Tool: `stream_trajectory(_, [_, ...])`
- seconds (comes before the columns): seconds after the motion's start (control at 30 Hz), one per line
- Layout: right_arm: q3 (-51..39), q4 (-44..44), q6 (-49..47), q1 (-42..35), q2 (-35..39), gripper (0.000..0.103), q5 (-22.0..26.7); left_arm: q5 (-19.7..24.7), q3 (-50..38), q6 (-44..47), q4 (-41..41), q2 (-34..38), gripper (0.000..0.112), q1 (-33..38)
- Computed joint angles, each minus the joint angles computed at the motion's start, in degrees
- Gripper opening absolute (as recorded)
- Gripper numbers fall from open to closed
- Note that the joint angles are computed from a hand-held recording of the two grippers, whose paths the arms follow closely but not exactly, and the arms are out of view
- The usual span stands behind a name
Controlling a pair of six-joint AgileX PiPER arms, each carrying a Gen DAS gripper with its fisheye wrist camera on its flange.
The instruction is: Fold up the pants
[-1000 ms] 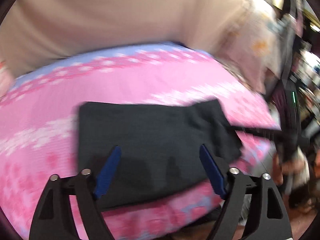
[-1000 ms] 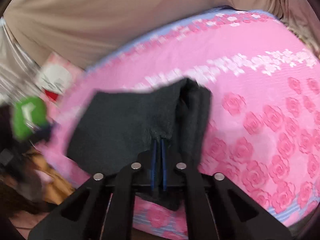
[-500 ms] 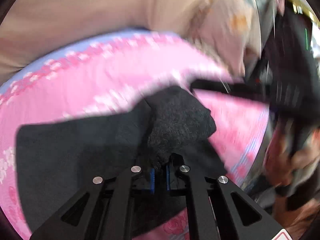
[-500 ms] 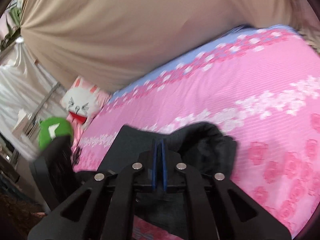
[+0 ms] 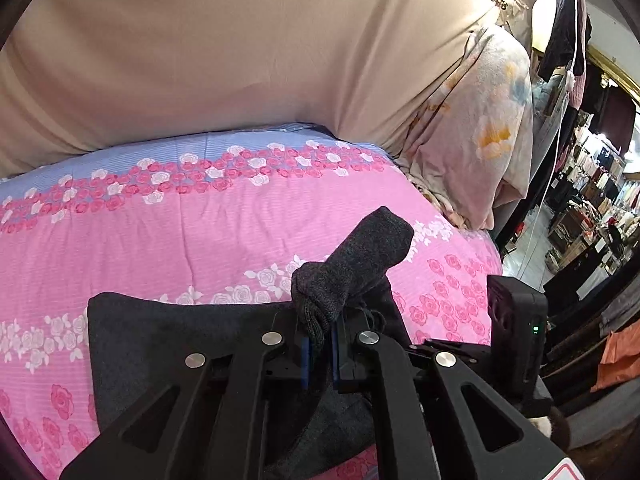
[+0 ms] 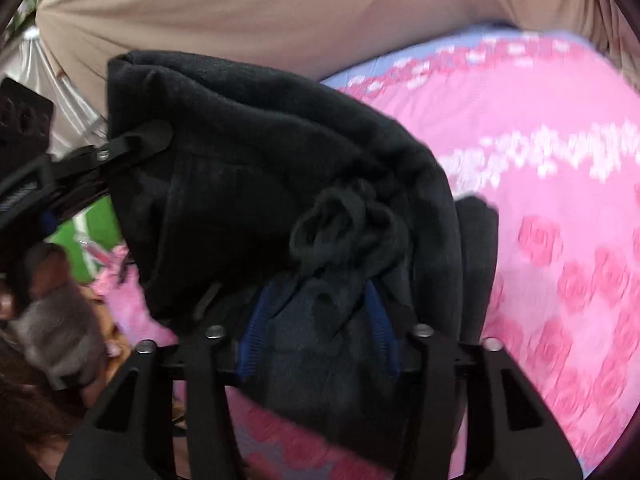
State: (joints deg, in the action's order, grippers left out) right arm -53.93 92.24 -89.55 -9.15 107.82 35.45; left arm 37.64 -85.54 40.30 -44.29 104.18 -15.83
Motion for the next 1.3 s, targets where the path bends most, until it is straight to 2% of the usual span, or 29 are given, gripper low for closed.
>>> stream_trajectory(0.03, [-1.85, -1.83, 2.5, -0.28, 1.49, 0.0, 1.92, -0.41, 0.21, -0.08, 0.37, -0.03, 0.005, -0.24])
stream_trajectory(0.2, [-5.63, -3.49, 3.93, 1.37, 5.46, 0.0, 7.73, -0.04, 0.03, -0.56, 0.66, 0.56, 0.005, -1.02])
stream_trajectory(0.33, [-9.21, -5.49, 8.6, 3.01, 10.37, 0.0, 6.7, 0.19, -0.37, -1.94, 1.95, 1.7, 0.005, -1.86])
stream_trajectory(0.4, [-5.48, -4.36, 6.74, -0.26, 7.77, 0.004, 9.76, -0.15, 0.08, -2.22, 2.29, 1.59, 0.005, -2.04])
stream_trajectory(0.47, [0.5, -1.84, 1.88, -4.92, 1.93, 0.007, 10.99, -0.29, 0.4, -2.1, 2.23, 1.38, 0.005, -1.92])
stream_trajectory(0.53, [4.15, 1.91, -1.63, -8.72, -2.65, 0.026, 9.61, -0.22, 0.36, -1.76, 1.72, 1.46, 0.005, -1.69])
stream_trajectory(0.57, [4.61, 3.19, -2.9, -9.39, -3.45, 0.053, 8.89, -0.33, 0.49, -1.55, 1.45, 1.43, 0.005, -1.67])
stream_trajectory(0.6, [4.71, 4.99, -4.72, -9.41, -3.87, 0.064, 7.33, -0.57, 0.78, -1.09, 1.0, 1.34, 0.005, -1.72])
stream_trajectory(0.63, [3.28, 4.93, -4.99, -8.45, -3.1, 0.063, 5.03, -0.77, 0.95, -1.15, 0.96, 1.26, 0.005, -1.81])
stream_trajectory(0.67, [1.82, 4.31, -4.56, -7.75, -1.99, 0.057, 4.41, -0.86, 1.03, -1.4, 1.04, 1.2, 0.005, -1.87])
stream_trajectory(0.7, [-0.35, 3.48, -4.01, -6.62, 0.17, 0.042, 4.31, -0.84, 1.14, -1.62, 1.18, 1.09, 0.005, -1.94])
stream_trajectory(0.73, [-2.01, 2.34, -2.64, -5.69, 1.69, 0.021, 3.88, -0.89, 1.16, -1.97, 1.55, 0.96, 0.005, -2.06])
stream_trajectory(0.77, [-4.78, -0.48, 0.73, -4.48, 4.18, 0.008, 2.76, -1.05, 1.18, -2.42, 2.04, 0.83, 0.005, -2.16])
stream_trajectory(0.8, [-6.87, -2.49, 3.47, -3.46, 6.27, 0.001, 2.24, -1.11, 1.17, -2.7, 2.48, 0.67, 0.005, -2.21])
stream_trajectory(0.93, [-7.34, -0.92, 2.76, -1.78, 7.5, 0.0, 8.55, -1.13, 1.14, -2.64, 2.77, 0.05, 0.005, -2.24])
stream_trajectory(1.0, [-8.75, 0.19, 2.97, 0.19, 8.5, 0.0, 5.46, -1.2, 0.82, -2.93, 3.16, 0.3, 0.005, -2.52])
stream_trajectory(1.03, [-9.56, -2.09, 5.42, 0.12, 8.91, 0.001, 4.33, -1.14, 0.62, -3.15, 3.32, 0.58, 0.005, -2.64])
stream_trajectory(1.1, [-9.0, -4.01, 6.88, -1.9, 9.05, 0.003, 6.16, -0.8, 0.25, -3.85, 3.75, 1.14, 0.005, -2.71])
stream_trajectory(1.13, [-6.16, -3.18, 4.18, -4.16, 6.79, 0.005, 8.69, -0.66, 0.32, -3.75, 3.71, 1.21, 0.006, -2.57])
stream_trajectory(1.2, [-2.71, -2.2, 1.15, -6.81, 3.66, 0.011, 10.09, -0.08, 0.12, -2.97, 3.15, 1.63, 0.006, -2.2])
stream_trajectory(1.23, [-1.49, -1.71, 0.27, -7.98, 2.55, 0.016, 10.27, 0.13, -0.01, -2.7, 2.79, 1.86, 0.006, -2.15])
stream_trajectory(1.3, [-1.13, -1.13, -0.78, -9.03, 2.66, 0.016, 9.08, 0.72, -0.31, -1.63, 1.59, 2.4, 0.006, -2.15])
